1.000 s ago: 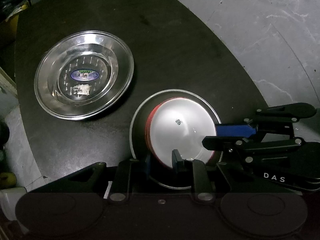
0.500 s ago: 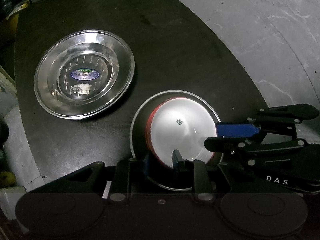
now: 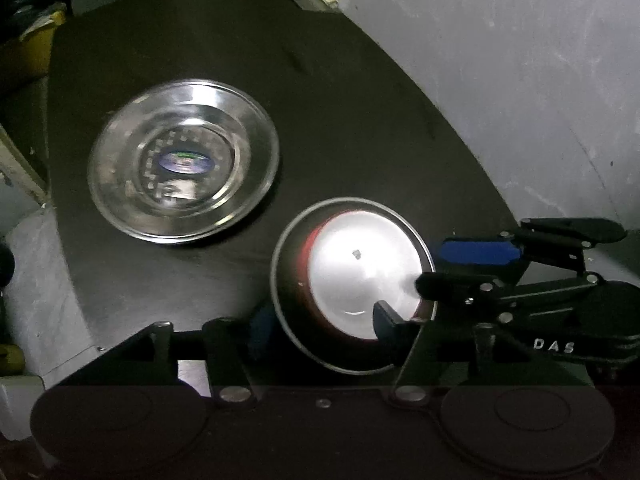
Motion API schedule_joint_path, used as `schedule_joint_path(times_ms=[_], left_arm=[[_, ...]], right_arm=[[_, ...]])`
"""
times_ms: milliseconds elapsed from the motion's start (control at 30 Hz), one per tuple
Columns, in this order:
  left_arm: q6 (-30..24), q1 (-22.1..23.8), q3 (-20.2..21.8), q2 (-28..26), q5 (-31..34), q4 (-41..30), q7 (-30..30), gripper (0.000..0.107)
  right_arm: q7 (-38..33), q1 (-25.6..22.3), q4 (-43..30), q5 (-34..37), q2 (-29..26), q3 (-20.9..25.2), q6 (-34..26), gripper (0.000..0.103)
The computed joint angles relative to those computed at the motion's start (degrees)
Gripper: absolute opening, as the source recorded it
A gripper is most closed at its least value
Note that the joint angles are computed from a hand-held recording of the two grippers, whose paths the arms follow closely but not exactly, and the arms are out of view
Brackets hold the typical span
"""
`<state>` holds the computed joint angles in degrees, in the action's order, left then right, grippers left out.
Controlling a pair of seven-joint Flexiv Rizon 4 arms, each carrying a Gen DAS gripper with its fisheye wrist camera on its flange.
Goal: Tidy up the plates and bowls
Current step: 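Open both grippers and release the small white bowl, then move both grippers to the rim of the steel mixing bowl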
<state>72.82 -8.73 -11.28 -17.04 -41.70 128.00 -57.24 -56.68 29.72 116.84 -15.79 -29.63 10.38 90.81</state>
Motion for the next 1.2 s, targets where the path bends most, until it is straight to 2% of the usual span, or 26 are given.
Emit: schedule_joint_path(times_ms=[100, 200, 233, 267, 300, 367, 433, 467, 600, 700, 800, 1000, 1200], left_arm=[[1.0, 0.14, 0.4, 1.13, -1.05, 1.12, -0.91, 0.067], [3.05, 0.3, 0.4, 1.67, -2.7, 2.23, -1.46, 0.084], [3.37, 0.13, 0.89, 1.57, -2.25, 2.31, -2.59, 0.092], [3.33, -0.37, 2.27, 1.22, 0.05, 2.04, -5.09, 0.101], [3.65, -0.9, 3.74, 0.74, 2.92, 1.74, -7.74, 0.102], [3.8, -1.84, 6.82, -0.01, 9.47, 1.08, -13.42, 0.102], [3.43, -2.28, 8.92, -0.58, 14.34, 0.45, -18.33, 0.102], [3.8, -1.57, 8.41, -0.65, 14.68, 0.65, -19.06, 0.102], [3.91, 0.4, 7.12, -0.9, 17.13, 0.65, -21.31, 0.102], [3.9, 1.46, 5.92, -1.52, 18.02, 0.32, -21.62, 0.102], [3.87, 2.48, 4.45, -2.27, 17.89, 0.21, -20.72, 0.102], [2.0, -0.18, 8.05, -4.07, 24.97, -2.35, -24.39, 0.102], [2.47, 0.41, 7.14, -5.47, 26.54, -3.11, -24.6, 0.102]], right_arm=[[1.41, 1.82, 0.84, 0.07, 0.65, -2.31, 1.18, 0.057], [2.57, 3.27, 1.37, -0.11, 1.02, -4.24, 1.8, 0.069], [3.18, 4.2, 1.63, -0.26, 1.2, -5.37, 2.01, 0.073], [3.86, 5.36, 1.98, -0.47, 1.43, -6.78, 2.32, 0.08], [4.62, 6.76, 2.38, -0.73, 1.69, -8.52, 2.7, 0.09], [6.48, 10.29, 3.33, -1.18, 2.13, -12.9, 3.73, 0.103], [8.81, 15.34, 4.57, -1.49, 2.63, -18.94, 4.2, 0.103], [9.95, 17.54, 4.96, -1.7, 2.78, -21.58, 3.73, 0.103], [13.74, 21.01, 6.02, -2.47, 2.9, -26.38, 3.05, 0.103], [15.7, 20.54, 5.82, -3.71, 2.97, -26.21, 0.59, 0.103], [16.33, 17.17, 4.74, -5.18, 2.84, -22.45, -2.85, 0.103], [17.53, 12.85, 3.03, -8.78, 2.29, -17.73, -7.05, 0.103], [18.27, 8.61, 1.26, -11.97, 1.45, -12.89, -11.14, 0.103]])
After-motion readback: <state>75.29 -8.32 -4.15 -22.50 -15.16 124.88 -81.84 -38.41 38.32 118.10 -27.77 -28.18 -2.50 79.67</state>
